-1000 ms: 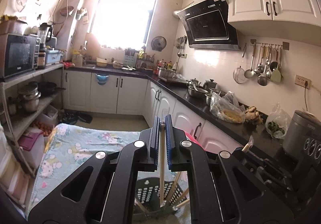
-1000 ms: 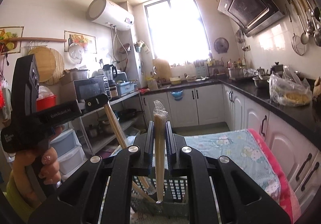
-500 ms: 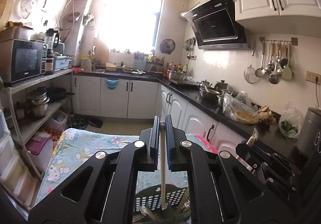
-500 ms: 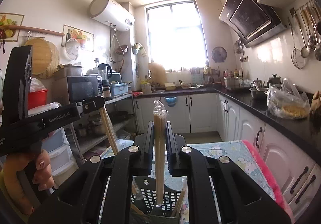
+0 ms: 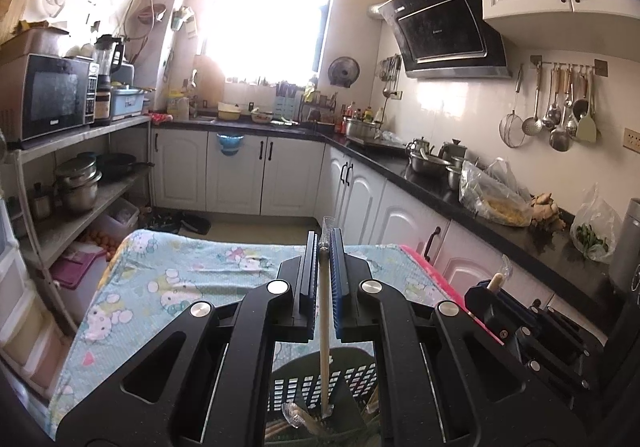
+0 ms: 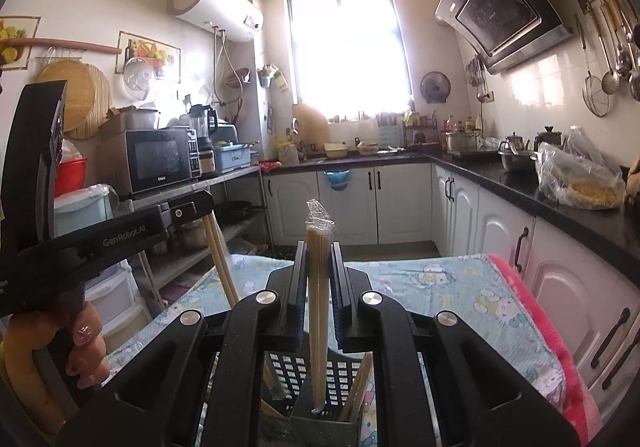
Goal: Organize utensils
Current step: 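Lower the chopsticks in both grippers into the caddy, then open both grippers and pull them back from the caddy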
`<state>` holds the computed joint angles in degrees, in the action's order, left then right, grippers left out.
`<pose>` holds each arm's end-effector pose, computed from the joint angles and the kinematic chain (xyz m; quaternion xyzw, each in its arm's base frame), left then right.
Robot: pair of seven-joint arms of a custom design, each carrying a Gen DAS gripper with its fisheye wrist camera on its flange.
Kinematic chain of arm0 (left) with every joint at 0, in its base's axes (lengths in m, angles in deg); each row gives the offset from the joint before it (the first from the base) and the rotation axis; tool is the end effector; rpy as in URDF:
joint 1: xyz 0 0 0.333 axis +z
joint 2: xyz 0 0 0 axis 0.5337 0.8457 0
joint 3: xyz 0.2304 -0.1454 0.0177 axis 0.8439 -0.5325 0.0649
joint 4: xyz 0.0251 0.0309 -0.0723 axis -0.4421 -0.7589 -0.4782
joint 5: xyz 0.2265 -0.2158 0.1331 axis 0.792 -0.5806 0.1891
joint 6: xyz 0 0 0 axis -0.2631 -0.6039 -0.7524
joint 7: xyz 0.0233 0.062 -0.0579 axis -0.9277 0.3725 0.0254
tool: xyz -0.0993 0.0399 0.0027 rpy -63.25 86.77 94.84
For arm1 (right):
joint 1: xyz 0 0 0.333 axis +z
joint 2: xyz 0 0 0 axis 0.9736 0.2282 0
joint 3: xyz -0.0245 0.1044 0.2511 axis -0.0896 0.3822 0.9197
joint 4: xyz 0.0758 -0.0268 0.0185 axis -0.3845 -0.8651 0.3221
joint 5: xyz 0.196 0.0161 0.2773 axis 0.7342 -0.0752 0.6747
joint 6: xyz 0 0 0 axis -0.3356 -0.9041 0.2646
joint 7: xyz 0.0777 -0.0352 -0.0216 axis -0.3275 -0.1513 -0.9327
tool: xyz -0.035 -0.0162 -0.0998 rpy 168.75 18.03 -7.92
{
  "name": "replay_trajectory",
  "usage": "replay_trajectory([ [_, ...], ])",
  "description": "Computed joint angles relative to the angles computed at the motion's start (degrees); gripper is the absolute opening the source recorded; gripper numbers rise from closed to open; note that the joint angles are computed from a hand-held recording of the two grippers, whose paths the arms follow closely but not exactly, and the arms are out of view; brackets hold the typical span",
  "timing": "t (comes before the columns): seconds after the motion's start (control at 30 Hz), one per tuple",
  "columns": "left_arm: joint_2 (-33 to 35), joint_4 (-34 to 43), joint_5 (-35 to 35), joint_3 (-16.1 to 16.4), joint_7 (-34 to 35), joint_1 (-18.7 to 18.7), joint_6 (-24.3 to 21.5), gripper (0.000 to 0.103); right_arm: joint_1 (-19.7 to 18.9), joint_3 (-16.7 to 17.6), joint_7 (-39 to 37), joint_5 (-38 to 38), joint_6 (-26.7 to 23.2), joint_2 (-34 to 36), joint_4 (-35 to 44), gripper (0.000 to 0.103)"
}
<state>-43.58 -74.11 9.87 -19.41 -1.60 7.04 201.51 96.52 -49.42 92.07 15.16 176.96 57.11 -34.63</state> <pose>0.6500 -0.2849 0.4918 -0.5179 0.6082 -0.5125 0.3149 0.6115 0.2229 0.4440 -0.5920 0.4927 -0.3616 0.5254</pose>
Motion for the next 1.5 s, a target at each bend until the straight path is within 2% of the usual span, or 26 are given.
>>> replay_trajectory([
  [0.33,3.4,3.4,-1.8,-4.6,4.3,2.6,-3.1,0.003,0.2,-0.1,0.2,0.0,-2.2,2.7,2.0,0.011],
  [0.63,7.0,8.2,-4.4,-8.9,9.9,4.4,-7.2,0.003,2.7,-2.8,-0.9,3.1,-6.1,4.4,4.3,0.011],
  [0.9,8.3,9.8,-6.6,-10.5,12.7,4.8,-9.8,0.003,2.6,-3.1,-0.2,4.5,-7.4,3.9,3.5,0.012],
  [0.97,8.2,9.5,-7.2,-11.1,13.4,5.2,-10.1,0.003,1.4,-2.0,0.4,3.7,-7.6,3.6,2.9,0.013],
  [1.03,7.7,8.5,-7.6,-11.6,13.9,5.5,-10.0,0.003,2.1,-2.8,0.6,4.3,-7.3,3.2,2.1,0.024],
  [1.1,7.1,7.5,-8.0,-11.7,14.0,5.6,-9.9,0.004,1.7,-2.5,1.0,4.3,-6.9,2.8,1.3,0.026],
  [1.23,4.8,3.6,-8.2,-11.7,13.5,5.8,-8.2,0.014,0.9,-2.0,1.8,4.2,-6.3,1.5,-0.9,0.029],
  [1.5,2.7,0.4,-8.3,-12.5,14.0,6.2,-7.3,0.027,-0.2,-1.2,3.3,3.3,-5.4,-1.1,-5.5,0.033],
])
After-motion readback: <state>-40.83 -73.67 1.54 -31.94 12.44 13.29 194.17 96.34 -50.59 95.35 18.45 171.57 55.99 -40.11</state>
